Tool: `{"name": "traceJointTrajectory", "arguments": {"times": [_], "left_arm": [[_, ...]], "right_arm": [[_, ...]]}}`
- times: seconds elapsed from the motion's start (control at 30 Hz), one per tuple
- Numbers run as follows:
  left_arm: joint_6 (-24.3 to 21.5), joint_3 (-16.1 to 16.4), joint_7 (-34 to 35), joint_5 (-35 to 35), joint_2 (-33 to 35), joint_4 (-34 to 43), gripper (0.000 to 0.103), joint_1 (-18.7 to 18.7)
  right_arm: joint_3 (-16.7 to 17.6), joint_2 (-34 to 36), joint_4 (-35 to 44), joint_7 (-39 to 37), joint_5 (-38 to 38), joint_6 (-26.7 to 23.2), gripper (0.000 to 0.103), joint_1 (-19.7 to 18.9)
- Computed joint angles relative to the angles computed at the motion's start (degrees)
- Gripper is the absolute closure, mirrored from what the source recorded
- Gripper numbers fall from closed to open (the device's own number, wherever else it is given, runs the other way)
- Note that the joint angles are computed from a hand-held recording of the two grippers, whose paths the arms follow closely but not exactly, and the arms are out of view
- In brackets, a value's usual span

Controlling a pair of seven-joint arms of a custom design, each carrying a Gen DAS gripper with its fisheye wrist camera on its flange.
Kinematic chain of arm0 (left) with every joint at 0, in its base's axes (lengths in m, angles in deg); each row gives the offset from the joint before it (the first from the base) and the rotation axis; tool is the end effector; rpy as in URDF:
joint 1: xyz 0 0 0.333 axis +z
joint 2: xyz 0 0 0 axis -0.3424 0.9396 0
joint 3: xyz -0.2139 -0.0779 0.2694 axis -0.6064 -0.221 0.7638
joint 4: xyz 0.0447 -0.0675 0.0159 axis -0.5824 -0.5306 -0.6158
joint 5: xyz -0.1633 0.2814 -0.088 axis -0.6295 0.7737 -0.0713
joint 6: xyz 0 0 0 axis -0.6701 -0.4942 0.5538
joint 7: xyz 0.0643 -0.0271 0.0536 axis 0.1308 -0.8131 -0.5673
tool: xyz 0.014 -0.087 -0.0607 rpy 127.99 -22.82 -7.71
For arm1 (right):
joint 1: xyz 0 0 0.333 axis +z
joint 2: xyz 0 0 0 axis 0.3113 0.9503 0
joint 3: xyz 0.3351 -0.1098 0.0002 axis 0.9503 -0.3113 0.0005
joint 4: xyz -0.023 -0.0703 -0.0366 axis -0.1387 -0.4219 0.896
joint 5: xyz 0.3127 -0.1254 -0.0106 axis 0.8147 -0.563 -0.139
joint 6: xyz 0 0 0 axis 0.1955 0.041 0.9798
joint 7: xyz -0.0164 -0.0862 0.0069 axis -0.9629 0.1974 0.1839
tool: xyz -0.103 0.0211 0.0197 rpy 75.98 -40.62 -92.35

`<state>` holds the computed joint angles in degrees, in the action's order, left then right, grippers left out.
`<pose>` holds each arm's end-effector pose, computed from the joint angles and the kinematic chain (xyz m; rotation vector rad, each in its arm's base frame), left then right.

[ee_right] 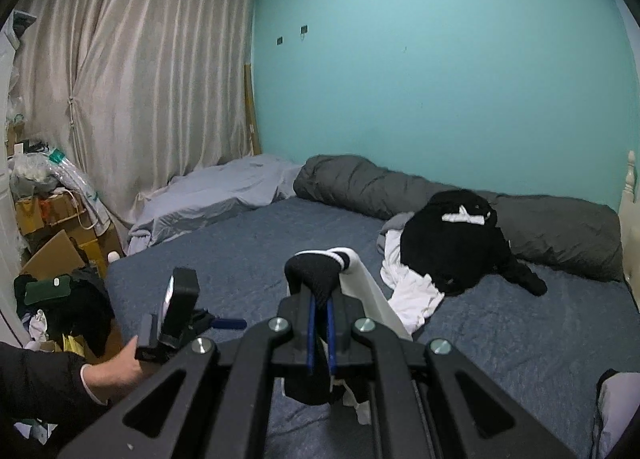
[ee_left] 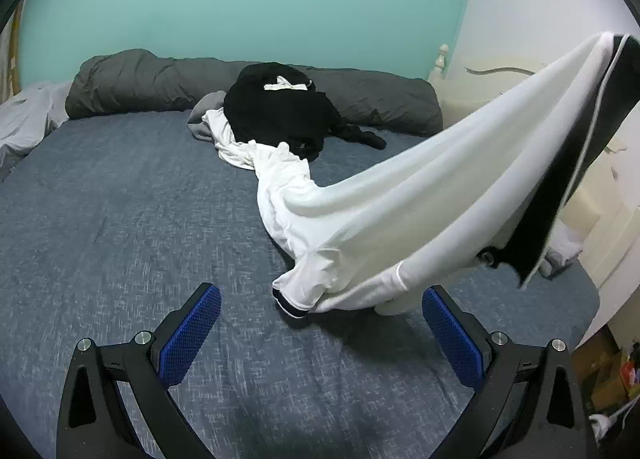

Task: Fold clothes
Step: 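Lift the white shirt with the right tool and drag it across the bed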

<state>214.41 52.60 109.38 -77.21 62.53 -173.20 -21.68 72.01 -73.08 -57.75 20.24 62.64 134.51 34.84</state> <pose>0.6466 -0.1977 0.5821 -1.5906 1.9520 -1.1736 0.6014 0.2362 0.7410 -1.7798 0.9082 -0.5850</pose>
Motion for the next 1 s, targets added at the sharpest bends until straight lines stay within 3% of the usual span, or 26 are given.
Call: {"name": "traceJointTrajectory", "arguments": {"times": [0.33,0.43,0.7,0.9,1.0], "left_arm": [[-0.2,-4.3,6.3,-4.7,-1.9,-2.2,0.000,1.9],[-1.0,-3.8,7.6,-4.7,-1.2,-2.1,0.000,0.9],[-3.6,-6.6,12.4,-9.1,2.6,-0.8,0.000,1.6],[-6.1,-3.2,10.5,-5.6,5.7,2.1,0.000,-2.2],[-7.1,-3.5,10.7,-5.2,8.2,4.5,0.000,-2.3]], "right_arm": [[-3.6,1.6,-1.3,8.8,-8.0,-4.0,0.099,1.9],[-4.6,3.3,-0.9,12.2,-10.6,-5.3,0.099,2.1],[-3.8,8.6,2.1,15.4,-10.9,-8.4,0.099,0.2],[-3.3,12.5,5.9,15.1,-10.1,-10.4,0.099,-0.9],[-3.4,14.8,8.6,15.4,-9.8,-11.9,0.099,-1.4]]}}
